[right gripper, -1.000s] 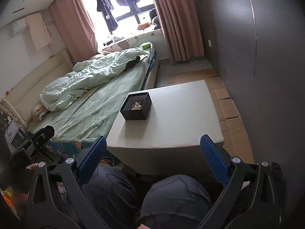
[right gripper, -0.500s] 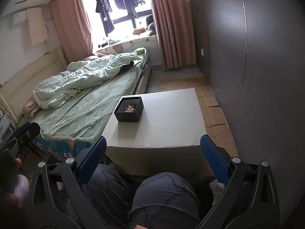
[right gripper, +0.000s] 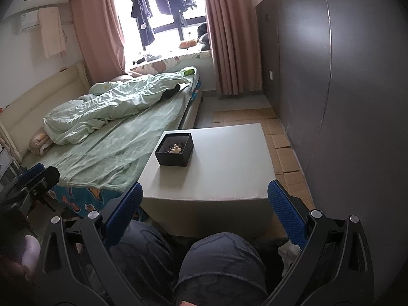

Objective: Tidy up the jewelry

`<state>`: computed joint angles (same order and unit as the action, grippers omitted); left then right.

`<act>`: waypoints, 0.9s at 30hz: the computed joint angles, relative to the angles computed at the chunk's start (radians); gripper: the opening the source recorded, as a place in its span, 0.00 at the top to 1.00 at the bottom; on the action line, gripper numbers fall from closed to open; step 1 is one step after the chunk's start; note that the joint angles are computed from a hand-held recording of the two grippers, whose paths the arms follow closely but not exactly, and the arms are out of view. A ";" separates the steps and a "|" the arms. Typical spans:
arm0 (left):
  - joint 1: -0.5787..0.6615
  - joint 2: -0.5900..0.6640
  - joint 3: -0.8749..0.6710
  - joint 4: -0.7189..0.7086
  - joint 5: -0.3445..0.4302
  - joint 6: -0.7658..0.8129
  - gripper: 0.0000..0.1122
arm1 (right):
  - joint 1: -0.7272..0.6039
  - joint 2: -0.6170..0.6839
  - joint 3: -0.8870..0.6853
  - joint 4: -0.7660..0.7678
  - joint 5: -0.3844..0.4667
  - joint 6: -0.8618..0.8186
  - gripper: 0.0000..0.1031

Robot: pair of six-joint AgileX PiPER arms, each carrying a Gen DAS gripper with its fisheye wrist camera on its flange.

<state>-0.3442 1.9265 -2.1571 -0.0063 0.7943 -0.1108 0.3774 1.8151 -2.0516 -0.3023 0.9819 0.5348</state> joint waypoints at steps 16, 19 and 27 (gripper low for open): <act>-0.008 -0.009 0.007 0.024 0.006 -0.013 0.16 | 0.022 0.003 -0.025 -0.025 0.018 -0.001 0.05; -0.008 -0.015 0.015 0.023 0.004 -0.010 0.16 | 0.022 0.001 -0.021 -0.023 0.012 -0.004 0.05; -0.015 -0.020 0.021 0.050 0.004 -0.024 0.16 | 0.025 0.000 -0.023 -0.023 0.019 0.005 0.05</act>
<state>-0.3593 1.9063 -2.1359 0.0437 0.7982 -0.1349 0.4020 1.8154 -2.0741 -0.3252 1.0009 0.5403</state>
